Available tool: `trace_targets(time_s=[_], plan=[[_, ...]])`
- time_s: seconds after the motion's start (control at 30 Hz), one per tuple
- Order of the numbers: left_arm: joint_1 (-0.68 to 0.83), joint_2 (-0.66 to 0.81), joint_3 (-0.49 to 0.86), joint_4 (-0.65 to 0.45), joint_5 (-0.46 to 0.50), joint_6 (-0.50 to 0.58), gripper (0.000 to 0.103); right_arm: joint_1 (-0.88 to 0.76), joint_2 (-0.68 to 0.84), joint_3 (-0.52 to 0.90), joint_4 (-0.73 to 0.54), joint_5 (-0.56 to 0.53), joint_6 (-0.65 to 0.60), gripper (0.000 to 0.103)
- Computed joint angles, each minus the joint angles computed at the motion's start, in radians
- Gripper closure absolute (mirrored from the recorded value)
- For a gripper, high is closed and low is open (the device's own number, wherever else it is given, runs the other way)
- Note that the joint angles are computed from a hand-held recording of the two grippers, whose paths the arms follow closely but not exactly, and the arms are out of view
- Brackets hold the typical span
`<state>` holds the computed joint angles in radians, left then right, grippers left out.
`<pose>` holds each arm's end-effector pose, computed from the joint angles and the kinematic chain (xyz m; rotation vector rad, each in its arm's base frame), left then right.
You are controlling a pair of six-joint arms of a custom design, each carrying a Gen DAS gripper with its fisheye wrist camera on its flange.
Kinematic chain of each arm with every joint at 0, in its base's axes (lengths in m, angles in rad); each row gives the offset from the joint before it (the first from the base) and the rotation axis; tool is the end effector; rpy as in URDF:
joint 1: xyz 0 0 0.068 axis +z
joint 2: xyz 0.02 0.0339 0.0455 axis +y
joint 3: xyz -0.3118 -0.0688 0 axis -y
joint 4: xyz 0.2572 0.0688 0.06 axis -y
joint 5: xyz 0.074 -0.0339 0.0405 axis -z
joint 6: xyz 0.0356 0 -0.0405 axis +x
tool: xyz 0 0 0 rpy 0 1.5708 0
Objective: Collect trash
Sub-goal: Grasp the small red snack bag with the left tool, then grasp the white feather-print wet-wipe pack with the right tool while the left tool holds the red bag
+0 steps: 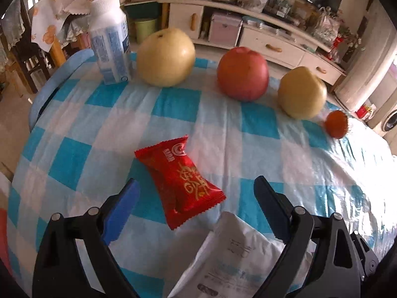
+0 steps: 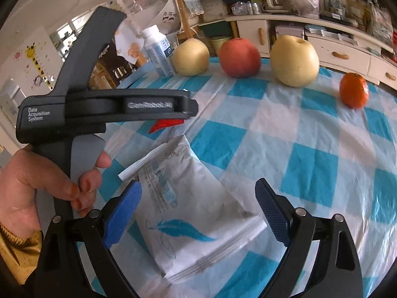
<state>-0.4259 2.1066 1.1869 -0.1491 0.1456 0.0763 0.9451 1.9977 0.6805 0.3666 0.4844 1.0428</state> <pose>0.3943 -0.1846 0.1176 0.7079 2.5600 -0.3091 0.2085 0.2602 0.0775 0.3058 2.3792 0.3201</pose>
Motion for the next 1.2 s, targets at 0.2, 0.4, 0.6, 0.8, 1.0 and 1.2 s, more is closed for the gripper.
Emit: trace_targets(time_s=[0.2, 0.4, 0.6, 0.8, 1.0, 1.2], plan=[[0.001, 0.056, 0.055, -0.029, -0.023, -0.011, 0.018, -0.021, 0.036, 0.039, -0.005, -0.05, -0.07, 0.011], [-0.011, 0.073, 0.078, -0.033, -0.072, 0.021, 0.026, -0.006, 0.057, 0.085, -0.056, -0.045, -0.107, 0.007], [-0.018, 0.068, 0.072, -0.016, -0.1, 0.042, 0.041, 0.007, 0.079, 0.137, -0.13, -0.032, -0.144, 0.006], [0.006, 0.058, 0.063, -0.012, -0.072, 0.067, 0.061, 0.021, 0.11, 0.199, -0.222, -0.022, -0.191, 0.004], [0.037, 0.041, 0.033, 0.0, -0.032, 0.102, 0.064, 0.025, 0.151, 0.275, -0.335, 0.011, -0.202, 0.005], [0.073, 0.003, -0.042, 0.045, 0.012, 0.136, 0.066, 0.014, 0.15, 0.265, -0.322, 0.019, -0.196, 0.01]])
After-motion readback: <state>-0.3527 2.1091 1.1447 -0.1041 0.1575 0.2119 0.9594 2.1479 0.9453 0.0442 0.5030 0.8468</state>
